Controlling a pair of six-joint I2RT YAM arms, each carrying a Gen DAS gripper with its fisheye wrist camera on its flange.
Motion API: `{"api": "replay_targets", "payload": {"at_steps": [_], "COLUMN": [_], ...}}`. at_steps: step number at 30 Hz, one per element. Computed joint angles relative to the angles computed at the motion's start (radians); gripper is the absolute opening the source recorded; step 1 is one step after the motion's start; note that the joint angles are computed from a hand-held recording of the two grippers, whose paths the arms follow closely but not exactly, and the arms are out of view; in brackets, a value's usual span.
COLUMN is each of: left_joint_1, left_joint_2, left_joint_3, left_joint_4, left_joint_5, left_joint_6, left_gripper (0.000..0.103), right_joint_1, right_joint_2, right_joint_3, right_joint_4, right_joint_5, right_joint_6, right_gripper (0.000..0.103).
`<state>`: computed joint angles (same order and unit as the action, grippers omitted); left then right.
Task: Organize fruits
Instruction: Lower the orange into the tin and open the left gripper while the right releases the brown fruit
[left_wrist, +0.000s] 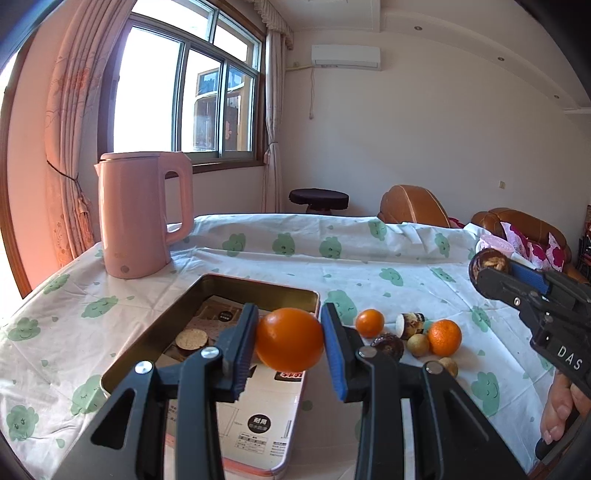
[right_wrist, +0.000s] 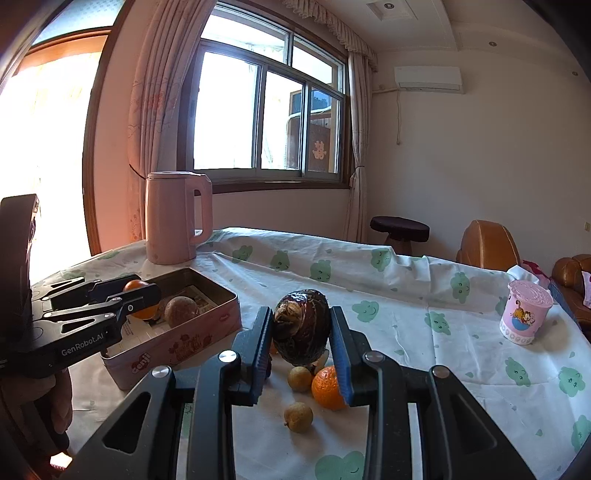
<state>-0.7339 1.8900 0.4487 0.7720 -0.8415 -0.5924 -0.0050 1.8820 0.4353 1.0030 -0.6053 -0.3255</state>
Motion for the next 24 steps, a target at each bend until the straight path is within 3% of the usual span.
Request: {"api": "replay_targets", "payload": {"at_steps": [12,24], "left_joint_1": [0.119,0.255], "left_joint_2": [-0.075,-0.046], "left_joint_3": [-0.097,-0.150], "left_joint_4": [0.002,0.056], "left_joint_5": [0.045,0.141], "left_joint_6": [0.003,0.029], "left_gripper": [0.037,0.037], "right_joint_1": [0.195,0.369], "right_joint_2": [-0.053,0.024], "right_joint_3": [0.045,0.127], "right_joint_4": [-0.069,-0.104], "right_joint_5": [0.102,0.202], "right_joint_6": [-0.005,0.004], "right_gripper": [0.033,0.033]}}
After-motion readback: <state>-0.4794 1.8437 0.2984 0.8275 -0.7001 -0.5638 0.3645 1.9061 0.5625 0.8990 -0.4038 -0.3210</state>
